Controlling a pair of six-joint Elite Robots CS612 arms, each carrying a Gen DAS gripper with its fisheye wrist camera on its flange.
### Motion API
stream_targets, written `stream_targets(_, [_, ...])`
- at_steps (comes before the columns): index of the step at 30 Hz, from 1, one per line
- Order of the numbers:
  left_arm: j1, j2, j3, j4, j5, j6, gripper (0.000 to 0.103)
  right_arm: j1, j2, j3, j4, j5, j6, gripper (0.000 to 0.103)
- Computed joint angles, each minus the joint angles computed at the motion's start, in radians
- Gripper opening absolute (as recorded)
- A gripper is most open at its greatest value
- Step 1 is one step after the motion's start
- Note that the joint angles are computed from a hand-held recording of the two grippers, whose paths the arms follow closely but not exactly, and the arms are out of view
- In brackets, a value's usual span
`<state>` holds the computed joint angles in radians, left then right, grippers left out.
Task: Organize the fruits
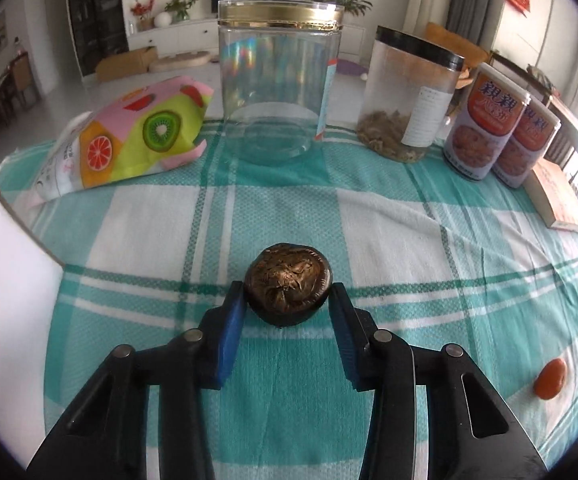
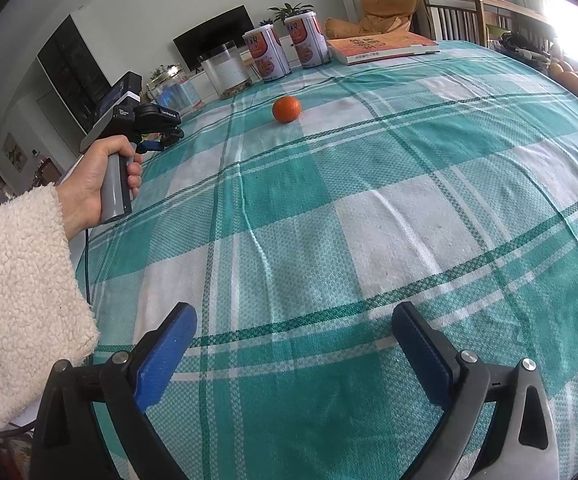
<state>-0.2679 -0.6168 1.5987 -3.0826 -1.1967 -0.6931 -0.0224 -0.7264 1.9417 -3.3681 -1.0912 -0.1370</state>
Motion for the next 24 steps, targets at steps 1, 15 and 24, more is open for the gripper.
stream_targets(1, [-0.006,-0.007,0.016,-0.006,-0.004,-0.009,0.044,0.001,0.000,0.000,-0.001,-0.002,0.000,0.098])
stream_targets(15, [-0.196,-0.195,0.374,-0.175,-0.093,-0.030,0.044,0.003,-0.004,0.010,-0.016,-0.038,-0.001,0.098])
stream_targets(24, [-0.260,-0.212,0.493,-0.226,-0.082,-0.025,0.044,0.012,-0.005,0.014,-0.028,-0.083,-0.002,0.098])
